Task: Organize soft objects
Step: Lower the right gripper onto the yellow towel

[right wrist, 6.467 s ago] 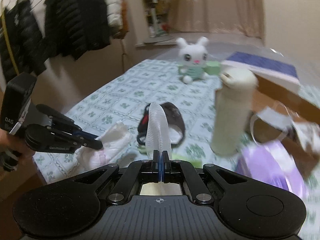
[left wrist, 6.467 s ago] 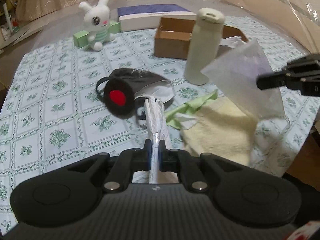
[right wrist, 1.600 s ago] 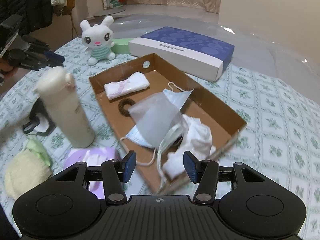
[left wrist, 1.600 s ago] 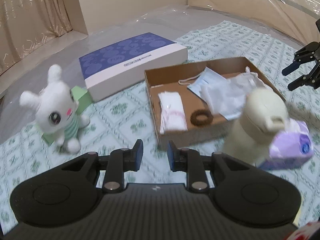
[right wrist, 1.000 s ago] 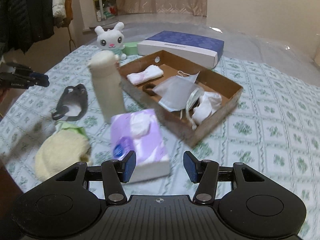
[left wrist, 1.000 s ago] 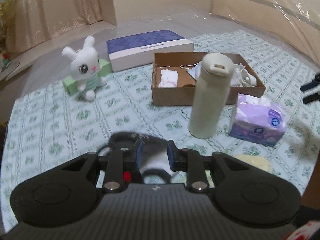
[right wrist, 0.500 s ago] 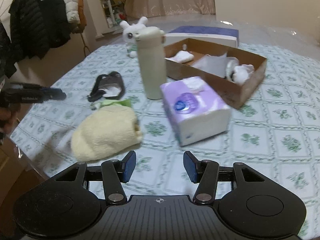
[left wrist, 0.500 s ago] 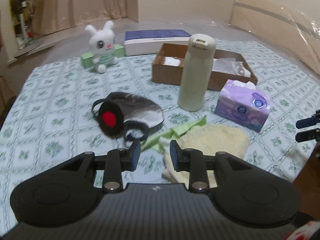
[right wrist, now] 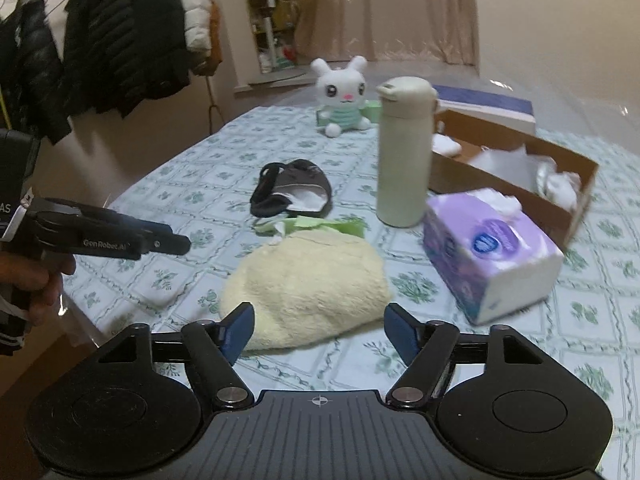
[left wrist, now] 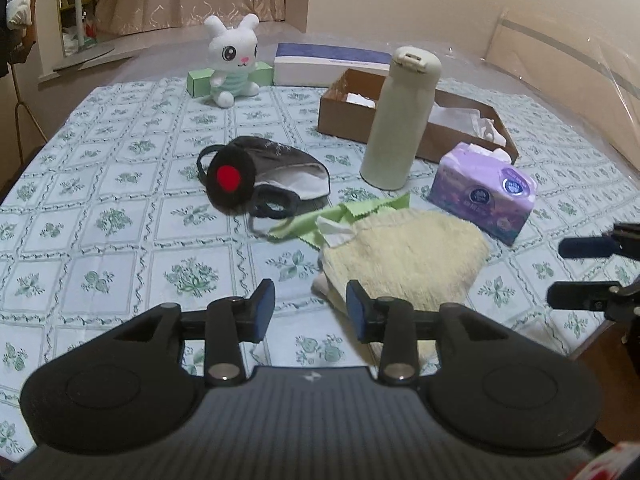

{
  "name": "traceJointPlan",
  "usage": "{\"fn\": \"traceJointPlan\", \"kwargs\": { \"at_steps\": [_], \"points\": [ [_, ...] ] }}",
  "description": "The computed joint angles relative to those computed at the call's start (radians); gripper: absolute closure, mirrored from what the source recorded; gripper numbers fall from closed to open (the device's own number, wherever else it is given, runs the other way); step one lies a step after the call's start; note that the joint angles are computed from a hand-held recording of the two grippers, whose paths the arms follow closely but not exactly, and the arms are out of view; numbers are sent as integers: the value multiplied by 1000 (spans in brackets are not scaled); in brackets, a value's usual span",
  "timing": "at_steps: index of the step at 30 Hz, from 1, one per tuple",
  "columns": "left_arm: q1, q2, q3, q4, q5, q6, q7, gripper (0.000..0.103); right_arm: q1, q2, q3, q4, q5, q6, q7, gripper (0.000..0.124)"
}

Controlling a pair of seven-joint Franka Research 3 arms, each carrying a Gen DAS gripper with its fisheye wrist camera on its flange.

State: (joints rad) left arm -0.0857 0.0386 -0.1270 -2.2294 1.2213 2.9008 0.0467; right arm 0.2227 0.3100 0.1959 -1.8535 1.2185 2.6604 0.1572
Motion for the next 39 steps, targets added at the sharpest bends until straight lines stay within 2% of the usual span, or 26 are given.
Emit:
{"fn": "traceJointPlan", "kwargs": {
  "at_steps": [5, 7, 17, 19, 24, 25, 26, 30, 31, 32, 35, 39],
  "points": [
    [-5, 13, 1, 11, 12, -16, 5, 60, 21, 41, 15, 34, -30, 15, -30, 39],
    [-5, 20, 5, 18, 26, -23, 0, 53, 32, 66, 22, 53, -58, 34, -35, 37],
    [11, 89, 46, 63, 56, 34, -10, 33, 80, 233, 76, 171, -270, 175, -21, 35],
    [10, 99, 56, 69, 69, 39, -28, 26, 85, 262, 89, 188, -318, 212, -12, 35],
    [13, 116, 70, 79, 99, 55, -59, 24, 87, 308, 116, 195, -429, 298, 5, 36],
    [13, 119, 71, 80, 98, 57, -57, 24, 73, 311, 134, 191, -436, 310, 0, 39],
    [13, 121, 72, 80, 97, 62, -58, 24, 63, 313, 146, 187, -446, 318, 2, 54],
    [9, 123, 74, 77, 88, 67, -61, 24, 47, 301, 162, 152, -504, 367, 31, 97],
    [7, 121, 75, 75, 94, 66, -70, 24, 27, 295, 179, 145, -508, 361, 36, 112],
    [5, 117, 75, 72, 96, 65, -76, 24, 9, 288, 195, 137, -508, 357, 40, 116],
    [0, 106, 68, 66, 101, 58, -82, 24, -74, 254, 274, 111, -458, 340, 15, 118],
    [-4, 87, 57, 54, 103, 45, -83, 24, -126, 179, 291, 86, -331, 274, 15, 118]
  ]
}}
